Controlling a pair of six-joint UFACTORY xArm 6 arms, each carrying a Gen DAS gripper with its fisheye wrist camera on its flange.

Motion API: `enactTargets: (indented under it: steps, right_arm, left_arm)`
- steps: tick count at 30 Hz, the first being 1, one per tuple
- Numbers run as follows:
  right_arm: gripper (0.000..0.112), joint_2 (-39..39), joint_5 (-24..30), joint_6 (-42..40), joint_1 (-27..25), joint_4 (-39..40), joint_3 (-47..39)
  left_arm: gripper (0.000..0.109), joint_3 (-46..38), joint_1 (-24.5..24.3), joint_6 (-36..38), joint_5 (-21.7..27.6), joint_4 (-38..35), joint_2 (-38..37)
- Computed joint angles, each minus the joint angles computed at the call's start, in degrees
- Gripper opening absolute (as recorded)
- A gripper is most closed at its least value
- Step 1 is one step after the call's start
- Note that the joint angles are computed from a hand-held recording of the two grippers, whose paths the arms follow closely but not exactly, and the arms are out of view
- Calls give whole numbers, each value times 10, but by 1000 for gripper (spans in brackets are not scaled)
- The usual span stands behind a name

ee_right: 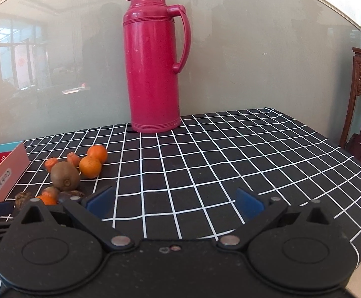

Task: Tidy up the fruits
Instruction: 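Reach the left gripper to the mandarin and close on it, then lift the mandarin with the left gripper and carry it over the red box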

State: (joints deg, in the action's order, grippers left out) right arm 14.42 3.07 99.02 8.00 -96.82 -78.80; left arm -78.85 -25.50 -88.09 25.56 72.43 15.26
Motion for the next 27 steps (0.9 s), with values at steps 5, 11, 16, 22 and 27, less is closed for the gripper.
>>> enactTargets:
  steps: [5, 11, 16, 22, 27]
  right_arm:
    - [103, 17, 6, -28, -3, 43, -12]
    - [103, 33, 33, -81, 2, 94, -22]
    - [103, 49, 56, -107, 9, 116, -39]
    - [103, 50, 58, -122, 11, 123, -37]
    - [103, 56, 55, -146, 15, 151, -41]
  left_arm:
    - [57, -28, 6, 27, 1, -44, 26]
    - [52, -42, 10, 40, -1, -65, 43]
    - [41, -48, 8, 58, -3, -81, 52]
    - [41, -15, 11, -4, -8, -20, 16]
    - [41, 49, 15, -85, 19, 76, -58]
